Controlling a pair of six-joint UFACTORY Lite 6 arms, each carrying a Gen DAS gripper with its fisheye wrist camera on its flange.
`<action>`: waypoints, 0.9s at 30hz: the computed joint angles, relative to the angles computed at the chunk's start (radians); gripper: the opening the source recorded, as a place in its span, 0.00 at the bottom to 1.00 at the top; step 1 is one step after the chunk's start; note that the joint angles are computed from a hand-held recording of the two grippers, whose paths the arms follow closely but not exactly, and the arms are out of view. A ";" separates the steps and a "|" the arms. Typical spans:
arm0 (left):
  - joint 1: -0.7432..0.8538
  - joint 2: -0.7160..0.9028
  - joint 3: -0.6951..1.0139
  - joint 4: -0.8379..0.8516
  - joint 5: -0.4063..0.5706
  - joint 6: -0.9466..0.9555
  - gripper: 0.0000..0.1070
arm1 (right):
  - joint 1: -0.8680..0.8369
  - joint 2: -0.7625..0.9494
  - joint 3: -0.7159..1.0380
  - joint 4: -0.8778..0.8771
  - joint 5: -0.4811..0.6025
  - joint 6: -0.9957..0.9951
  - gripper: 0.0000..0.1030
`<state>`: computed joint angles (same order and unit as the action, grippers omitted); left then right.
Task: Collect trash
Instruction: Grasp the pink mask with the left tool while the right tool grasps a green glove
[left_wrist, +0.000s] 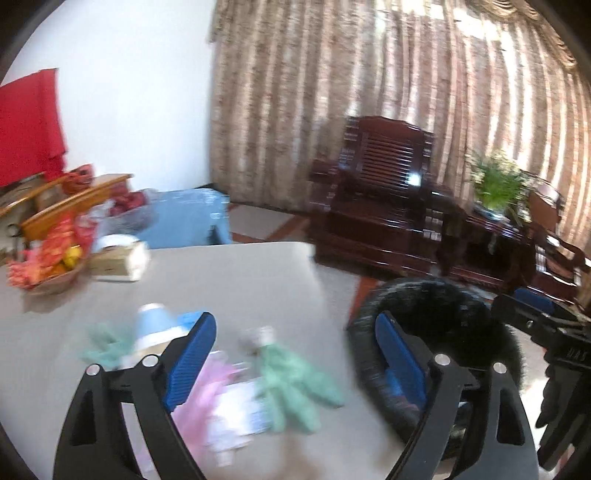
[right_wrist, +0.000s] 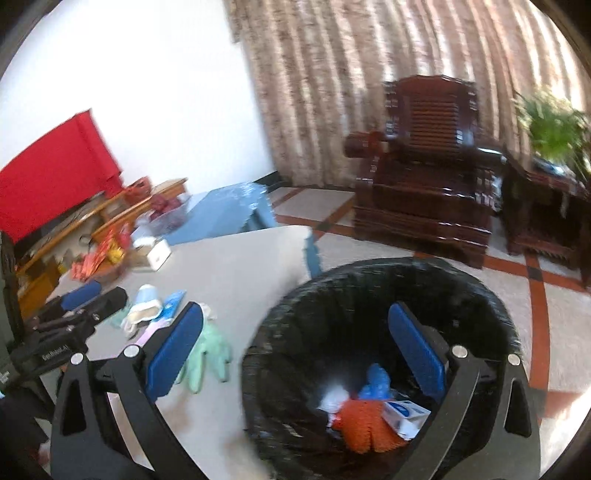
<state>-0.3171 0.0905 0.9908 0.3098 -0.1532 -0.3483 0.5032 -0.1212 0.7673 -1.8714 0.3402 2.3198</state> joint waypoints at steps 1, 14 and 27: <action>0.031 -0.022 -0.028 0.004 -0.007 0.006 0.81 | 0.019 0.026 0.023 -0.021 0.001 0.018 0.95; 0.244 -0.063 -0.189 0.087 -0.105 -0.028 0.80 | 0.195 0.420 0.366 -0.132 0.022 0.096 0.95; 0.321 0.144 -0.141 0.110 -0.188 -0.024 0.80 | 0.166 0.747 0.661 -0.117 -0.092 0.042 0.88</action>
<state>0.0042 0.2349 0.8502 0.4201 -0.3413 -0.3725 0.6693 0.6255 1.4284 -1.9879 0.2484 2.3617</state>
